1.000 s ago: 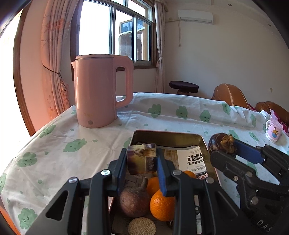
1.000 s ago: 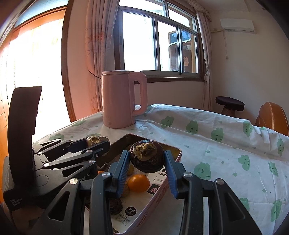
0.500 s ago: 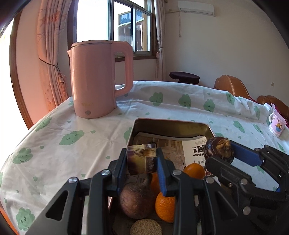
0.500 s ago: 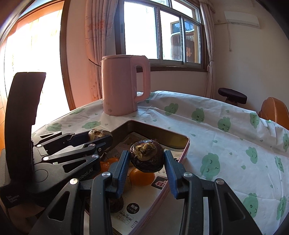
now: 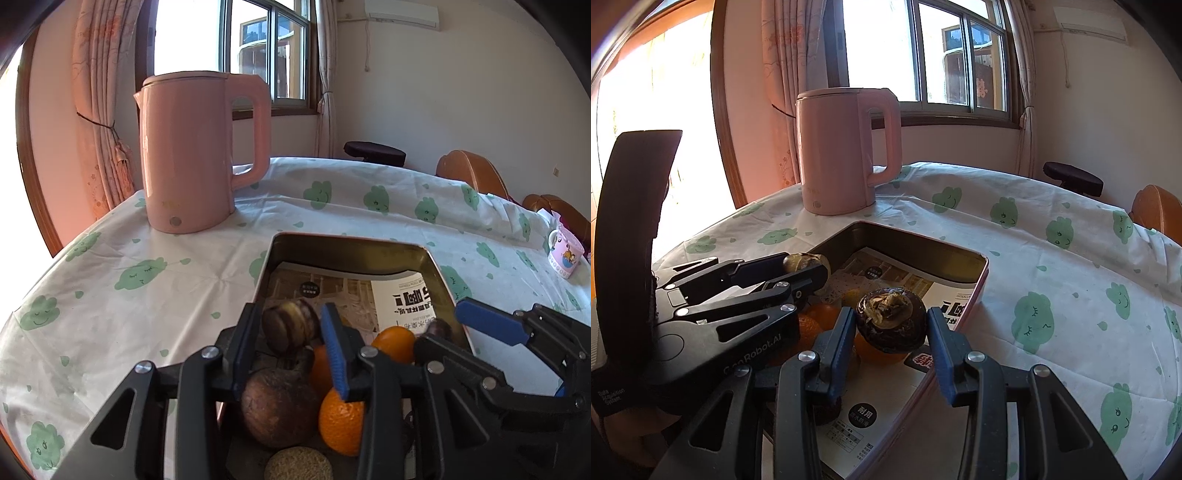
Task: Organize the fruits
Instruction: 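Open both grippers to release the cake and the dark fruit into the box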
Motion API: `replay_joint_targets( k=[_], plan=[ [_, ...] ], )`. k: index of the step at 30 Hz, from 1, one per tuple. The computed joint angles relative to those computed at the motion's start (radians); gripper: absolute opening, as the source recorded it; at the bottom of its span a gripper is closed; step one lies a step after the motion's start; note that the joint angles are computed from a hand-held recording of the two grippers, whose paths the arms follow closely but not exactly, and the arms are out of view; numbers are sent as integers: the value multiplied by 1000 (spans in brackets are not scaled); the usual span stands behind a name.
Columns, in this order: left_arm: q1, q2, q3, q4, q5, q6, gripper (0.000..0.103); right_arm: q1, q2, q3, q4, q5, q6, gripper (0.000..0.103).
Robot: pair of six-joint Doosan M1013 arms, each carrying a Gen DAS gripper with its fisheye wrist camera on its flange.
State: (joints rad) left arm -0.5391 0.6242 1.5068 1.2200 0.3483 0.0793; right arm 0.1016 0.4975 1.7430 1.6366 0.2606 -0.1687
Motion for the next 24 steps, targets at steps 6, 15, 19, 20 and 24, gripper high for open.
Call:
replay_joint_targets(
  k=[6, 15, 19, 20, 24],
  plan=[
    [-11, -11, 18, 82, 19, -87, 70, -10, -12, 23, 157, 2, -127, 59],
    [-22, -32, 54, 251, 40, -264, 91, -17, -39, 76, 547, 4, -493, 70],
    [-27, -39, 66, 296, 44, -311, 91, -17, -51, 99, 704, 19, -650, 70],
    [-28, -41, 68, 306, 48, -322, 91, -18, -54, 102, 723, 23, -667, 70],
    [-31, -44, 76, 335, 58, -354, 91, -23, -59, 113, 779, 34, -714, 70]
  ],
)
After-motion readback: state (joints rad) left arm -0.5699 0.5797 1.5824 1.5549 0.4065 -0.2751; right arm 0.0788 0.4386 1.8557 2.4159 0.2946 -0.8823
